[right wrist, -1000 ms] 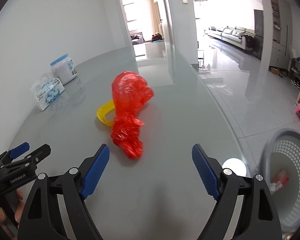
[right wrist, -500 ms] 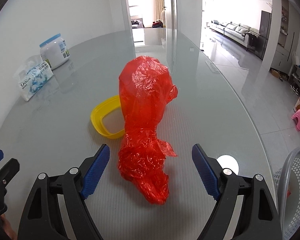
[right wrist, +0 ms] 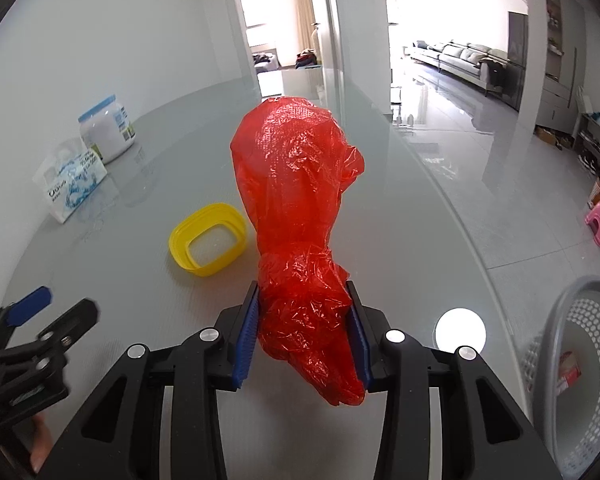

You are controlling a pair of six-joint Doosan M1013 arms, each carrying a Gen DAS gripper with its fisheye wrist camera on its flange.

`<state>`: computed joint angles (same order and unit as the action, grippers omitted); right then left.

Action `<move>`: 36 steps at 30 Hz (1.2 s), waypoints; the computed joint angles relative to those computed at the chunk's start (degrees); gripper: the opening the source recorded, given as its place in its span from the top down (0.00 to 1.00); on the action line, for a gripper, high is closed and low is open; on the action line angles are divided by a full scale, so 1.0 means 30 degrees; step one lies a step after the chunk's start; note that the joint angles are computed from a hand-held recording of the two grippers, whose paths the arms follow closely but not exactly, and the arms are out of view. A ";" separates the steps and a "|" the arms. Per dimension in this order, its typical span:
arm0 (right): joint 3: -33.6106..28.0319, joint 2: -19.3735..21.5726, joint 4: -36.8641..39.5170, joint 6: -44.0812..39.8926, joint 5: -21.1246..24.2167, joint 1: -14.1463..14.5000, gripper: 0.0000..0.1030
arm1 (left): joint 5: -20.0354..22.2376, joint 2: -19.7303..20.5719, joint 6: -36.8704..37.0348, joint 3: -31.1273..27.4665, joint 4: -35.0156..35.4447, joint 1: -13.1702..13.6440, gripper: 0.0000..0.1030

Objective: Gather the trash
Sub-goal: 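Grasp the yellow plastic lid with the left gripper while the right holds the bag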

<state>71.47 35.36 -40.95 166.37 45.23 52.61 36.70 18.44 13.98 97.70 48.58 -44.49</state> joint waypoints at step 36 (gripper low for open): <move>0.5997 -0.3746 -0.3031 0.5726 -0.3295 -0.0212 0.62 | 0.1857 0.3515 0.4146 -0.4862 -0.3587 -0.0423 0.44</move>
